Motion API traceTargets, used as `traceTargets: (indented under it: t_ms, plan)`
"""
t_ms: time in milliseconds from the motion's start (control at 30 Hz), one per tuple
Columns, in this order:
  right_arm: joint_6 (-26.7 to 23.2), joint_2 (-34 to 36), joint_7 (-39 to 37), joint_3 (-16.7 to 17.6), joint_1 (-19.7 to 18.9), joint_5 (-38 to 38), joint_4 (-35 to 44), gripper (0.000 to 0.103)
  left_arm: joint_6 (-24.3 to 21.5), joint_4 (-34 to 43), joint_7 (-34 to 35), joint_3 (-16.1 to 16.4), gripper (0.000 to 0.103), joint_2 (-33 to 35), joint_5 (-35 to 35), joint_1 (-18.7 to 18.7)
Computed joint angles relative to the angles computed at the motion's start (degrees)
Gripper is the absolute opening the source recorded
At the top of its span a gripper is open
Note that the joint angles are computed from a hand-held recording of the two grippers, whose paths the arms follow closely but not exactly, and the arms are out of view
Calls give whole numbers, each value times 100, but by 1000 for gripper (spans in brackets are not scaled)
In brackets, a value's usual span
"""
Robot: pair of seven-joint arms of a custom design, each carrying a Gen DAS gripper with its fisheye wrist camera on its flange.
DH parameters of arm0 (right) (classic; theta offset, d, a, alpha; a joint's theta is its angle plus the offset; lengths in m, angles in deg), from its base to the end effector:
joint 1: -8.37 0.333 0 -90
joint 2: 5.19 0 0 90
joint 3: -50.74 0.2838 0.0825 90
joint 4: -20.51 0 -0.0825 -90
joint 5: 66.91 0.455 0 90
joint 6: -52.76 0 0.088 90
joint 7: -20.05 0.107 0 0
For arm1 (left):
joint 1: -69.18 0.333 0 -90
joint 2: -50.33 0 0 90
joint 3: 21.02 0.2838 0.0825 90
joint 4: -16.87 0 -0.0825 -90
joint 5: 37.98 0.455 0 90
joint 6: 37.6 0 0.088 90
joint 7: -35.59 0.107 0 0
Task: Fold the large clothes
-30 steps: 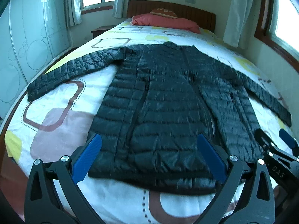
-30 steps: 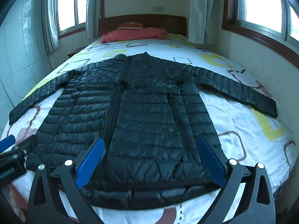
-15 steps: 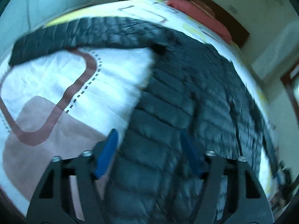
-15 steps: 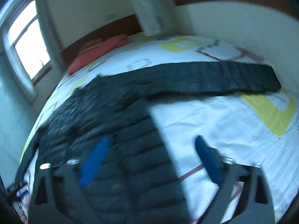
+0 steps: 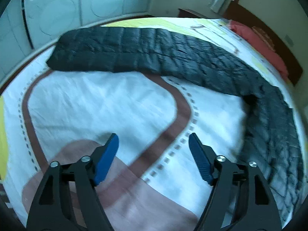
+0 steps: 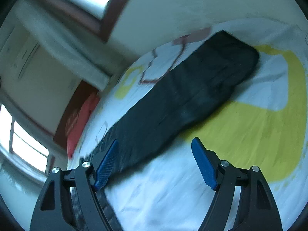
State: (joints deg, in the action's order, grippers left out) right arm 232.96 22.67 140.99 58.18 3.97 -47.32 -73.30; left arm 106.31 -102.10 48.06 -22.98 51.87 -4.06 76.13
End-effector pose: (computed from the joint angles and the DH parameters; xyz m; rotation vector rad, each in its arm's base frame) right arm 0.7711 -0.0039 0.3923 -0.7236 2.0062 -0.3234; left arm 0.6445 0.0518 0.3901 -2.5199 0.7012 -0.4348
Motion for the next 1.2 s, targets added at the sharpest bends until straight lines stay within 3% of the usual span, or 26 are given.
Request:
traceTargets:
  t_ms: [167, 200, 267, 300, 467, 533, 600, 667, 700, 800, 867, 933, 967, 1000, 1033, 1067, 1133, 1200]
  plan:
    - [265, 349, 251, 86, -255, 177, 240, 76, -278, 117, -347, 40, 80, 137, 408, -10]
    - [316, 443, 443, 257, -461, 45, 279, 76, -371, 159, -350, 33, 82, 167, 482, -33]
    - [762, 600, 242, 932, -1021, 267, 269, 76, -487, 214, -345, 27, 84, 217, 568, -72]
    - [855, 633, 275, 1037, -1116, 205, 272, 76, -545, 237, -396, 26, 85, 242, 693, -102]
    - [727, 792, 643, 450, -683, -137, 620, 76, -652, 277, -358, 29, 88, 294, 827, -179]
    - [713, 908, 909, 122, -455, -126, 807, 77, -670, 290, -316, 43, 89, 290, 739, -170]
    - [714, 853, 1265, -411, 6, -35, 764, 77, -709, 328, -354, 53, 90, 311, 729, -171]
    - [662, 776, 1363, -488, 129, -146, 656, 77, -761, 357, -407, 52, 90, 338, 792, -192]
    - [563, 796, 1383, -775, 382, -248, 705, 77, -786, 358, -434, 51, 90, 341, 832, -205]
    - [347, 1114, 1448, -1270, 627, -510, 1151, 76, -869, 398, -417, 46, 91, 380, 848, -228]
    - [296, 1385, 1972, -1890, 981, -396, 1460, 76, -886, 420, -384, 54, 91, 400, 833, -233]
    - [-206, 1566, 2259, -2288, 1178, -566, 1832, 76, -843, 403, -386, 67, 93, 399, 831, -229]
    - [-531, 1652, 2378, -2342, 1163, -854, 2064, 73, -836, 408, -368, 72, 93, 405, 809, -224]
    - [-752, 1738, 2106, -2195, 1038, -865, 2292, 54, -857, 429, -347, 75, 94, 417, 797, -222]
    - [-830, 1739, 1892, -1909, 831, -920, 2369, 25, -878, 445, -338, 78, 94, 424, 795, -224]
    - [-930, 1781, 1724, -1659, 645, -960, 2494, 16, -902, 461, -338, 81, 94, 430, 800, -226]
    - [-868, 1695, 1696, -1576, 598, -1131, 2424, 13, -915, 468, -333, 91, 94, 432, 810, -224]
    - [-670, 1465, 1862, -1866, 861, -1436, 2142, 13, -957, 452, -328, 94, 94, 409, 828, -225]
